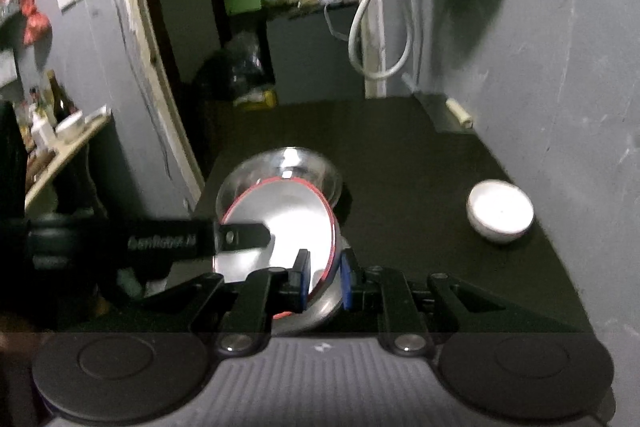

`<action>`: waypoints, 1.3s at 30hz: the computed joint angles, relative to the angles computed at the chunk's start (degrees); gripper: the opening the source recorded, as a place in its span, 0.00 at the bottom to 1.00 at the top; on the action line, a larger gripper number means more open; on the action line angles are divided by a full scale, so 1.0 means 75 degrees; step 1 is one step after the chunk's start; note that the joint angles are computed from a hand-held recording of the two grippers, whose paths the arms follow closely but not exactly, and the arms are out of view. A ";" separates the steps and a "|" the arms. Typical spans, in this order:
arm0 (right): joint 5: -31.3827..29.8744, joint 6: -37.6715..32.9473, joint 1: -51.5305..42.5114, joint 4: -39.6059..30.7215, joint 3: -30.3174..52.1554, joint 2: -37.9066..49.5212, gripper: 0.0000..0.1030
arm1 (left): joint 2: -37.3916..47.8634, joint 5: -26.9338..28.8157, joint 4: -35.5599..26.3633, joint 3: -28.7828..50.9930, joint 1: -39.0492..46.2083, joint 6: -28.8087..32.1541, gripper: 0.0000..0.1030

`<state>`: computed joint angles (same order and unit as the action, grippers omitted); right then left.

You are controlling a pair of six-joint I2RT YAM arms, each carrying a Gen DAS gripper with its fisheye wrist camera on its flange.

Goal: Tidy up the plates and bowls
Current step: 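Lift the red-rimmed white bowl with the left tool toward the steel bowl, then lower the white bowl into the steel bowl and open the left tool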

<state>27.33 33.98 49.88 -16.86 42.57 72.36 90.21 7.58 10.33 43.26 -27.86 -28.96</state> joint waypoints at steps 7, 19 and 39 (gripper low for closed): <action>-0.0371 0.0092 -0.0263 -0.0188 0.0416 0.0534 0.18 | 0.0465 0.0394 0.0012 0.0139 0.0278 -0.0075 0.17; -0.2644 -0.1275 -0.1983 0.0835 0.0886 0.2008 0.18 | 0.1544 -0.0511 -0.1253 0.1415 0.0147 -0.0085 0.18; -0.3820 -0.1963 -0.2627 0.0850 0.1279 0.2883 0.18 | 0.2247 -0.1056 -0.2218 0.2270 -0.0107 -0.0317 0.23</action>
<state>-1.32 19.26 30.18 -10.48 52.17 93.98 107.06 -0.34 -6.30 60.29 -28.67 -31.34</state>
